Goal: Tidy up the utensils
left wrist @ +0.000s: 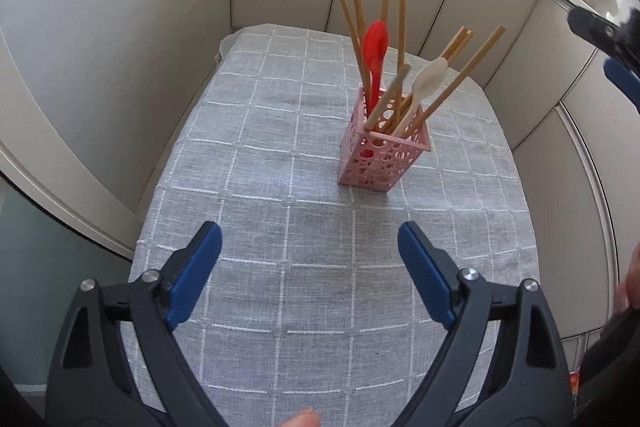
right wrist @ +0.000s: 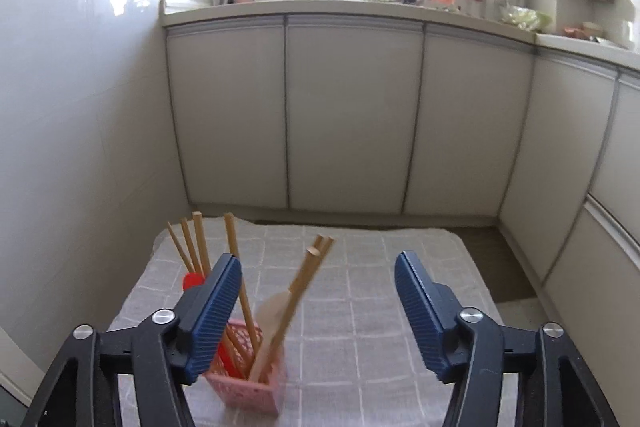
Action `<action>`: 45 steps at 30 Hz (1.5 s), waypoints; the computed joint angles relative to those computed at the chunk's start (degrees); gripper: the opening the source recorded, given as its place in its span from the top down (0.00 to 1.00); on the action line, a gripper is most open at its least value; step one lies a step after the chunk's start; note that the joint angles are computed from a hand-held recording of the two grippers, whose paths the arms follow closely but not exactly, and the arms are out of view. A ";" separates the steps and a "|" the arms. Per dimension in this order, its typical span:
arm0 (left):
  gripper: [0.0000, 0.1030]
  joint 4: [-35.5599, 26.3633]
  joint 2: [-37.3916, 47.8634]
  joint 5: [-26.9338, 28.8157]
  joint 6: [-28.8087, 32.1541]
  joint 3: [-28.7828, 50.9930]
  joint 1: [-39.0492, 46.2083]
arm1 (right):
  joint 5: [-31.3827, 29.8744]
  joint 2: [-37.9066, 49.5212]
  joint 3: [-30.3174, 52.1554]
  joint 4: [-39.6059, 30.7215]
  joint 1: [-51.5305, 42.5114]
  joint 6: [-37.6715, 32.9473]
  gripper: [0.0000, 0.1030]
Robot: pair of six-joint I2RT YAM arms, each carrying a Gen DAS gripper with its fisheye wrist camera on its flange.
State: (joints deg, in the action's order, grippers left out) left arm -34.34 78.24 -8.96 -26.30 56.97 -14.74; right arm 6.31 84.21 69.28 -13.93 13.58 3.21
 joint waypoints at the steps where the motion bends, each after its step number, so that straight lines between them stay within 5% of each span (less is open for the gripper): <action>1: 0.02 -0.36 -1.22 -1.43 -0.33 -0.37 -1.63 | -0.65 -2.96 -1.92 -1.82 -1.23 0.39 0.22; 6: 0.01 -3.63 -4.95 -7.64 -1.68 -0.35 -9.96 | -8.59 -18.09 -9.05 -13.73 -10.99 3.40 0.01; 21: 0.01 -29.46 -18.36 -26.13 -12.19 16.89 -33.04 | -22.68 -39.19 4.52 -46.62 -30.72 -8.07 0.01; 25: 0.01 -33.22 -18.68 -32.53 -16.71 17.21 -39.19 | -14.20 -42.45 5.30 -47.45 -22.76 -6.48 0.01; 31: 0.01 -32.81 -19.60 -33.71 -16.90 16.19 -40.12 | -8.58 -42.97 4.94 -47.15 -15.87 -4.33 0.01; 45: 0.01 -35.15 -19.92 -34.45 -18.97 16.75 -40.90 | -7.11 -42.51 3.42 -46.04 -13.73 -4.37 0.01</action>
